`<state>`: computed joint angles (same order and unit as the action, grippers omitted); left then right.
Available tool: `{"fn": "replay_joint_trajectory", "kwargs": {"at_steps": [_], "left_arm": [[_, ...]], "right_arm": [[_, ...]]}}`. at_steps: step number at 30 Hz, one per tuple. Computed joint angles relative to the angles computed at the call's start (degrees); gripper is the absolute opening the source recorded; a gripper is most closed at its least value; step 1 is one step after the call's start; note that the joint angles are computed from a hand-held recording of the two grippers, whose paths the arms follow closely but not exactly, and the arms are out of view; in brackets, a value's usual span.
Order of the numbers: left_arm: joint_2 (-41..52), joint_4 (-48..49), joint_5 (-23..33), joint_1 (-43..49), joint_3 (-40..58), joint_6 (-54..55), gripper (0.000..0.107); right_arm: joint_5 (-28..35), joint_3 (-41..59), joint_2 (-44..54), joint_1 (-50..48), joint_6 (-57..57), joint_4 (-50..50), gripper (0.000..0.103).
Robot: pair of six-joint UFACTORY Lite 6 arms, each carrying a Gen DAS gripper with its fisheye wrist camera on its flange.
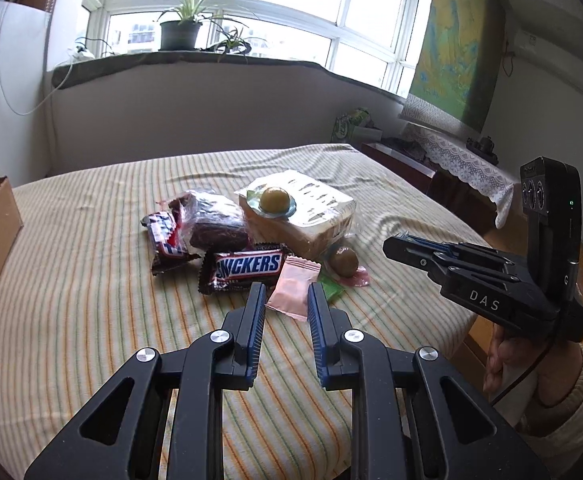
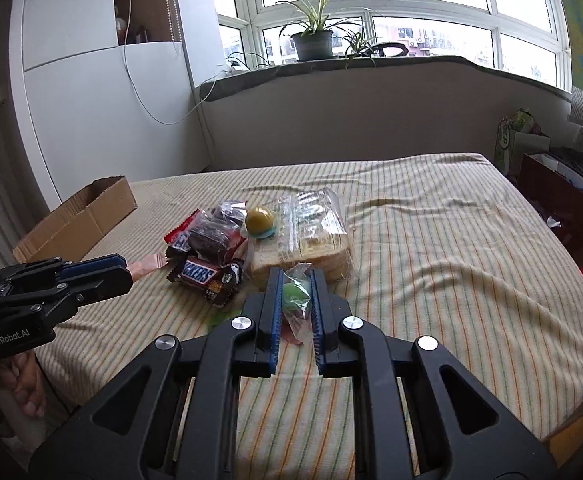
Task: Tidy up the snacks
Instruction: 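Carry both items into the cardboard box and open both tools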
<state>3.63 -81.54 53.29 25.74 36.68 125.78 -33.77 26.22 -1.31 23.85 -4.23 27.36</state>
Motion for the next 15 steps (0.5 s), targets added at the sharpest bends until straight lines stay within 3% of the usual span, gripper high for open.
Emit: {"fn": "replay_joint_trajectory", "kwargs": {"at_steps": [8,15], "left_arm": [[-4.78,2.27,12.53,10.30,7.59,-5.69,0.020],[-0.60,1.93,18.99,17.33,14.03,-6.42,0.020]], "right_arm": [[1.29,9.60,-6.88,11.36,-32.87,31.05,0.013],[0.38,19.43,-0.75,16.34,-44.39,41.00,0.013]]}}
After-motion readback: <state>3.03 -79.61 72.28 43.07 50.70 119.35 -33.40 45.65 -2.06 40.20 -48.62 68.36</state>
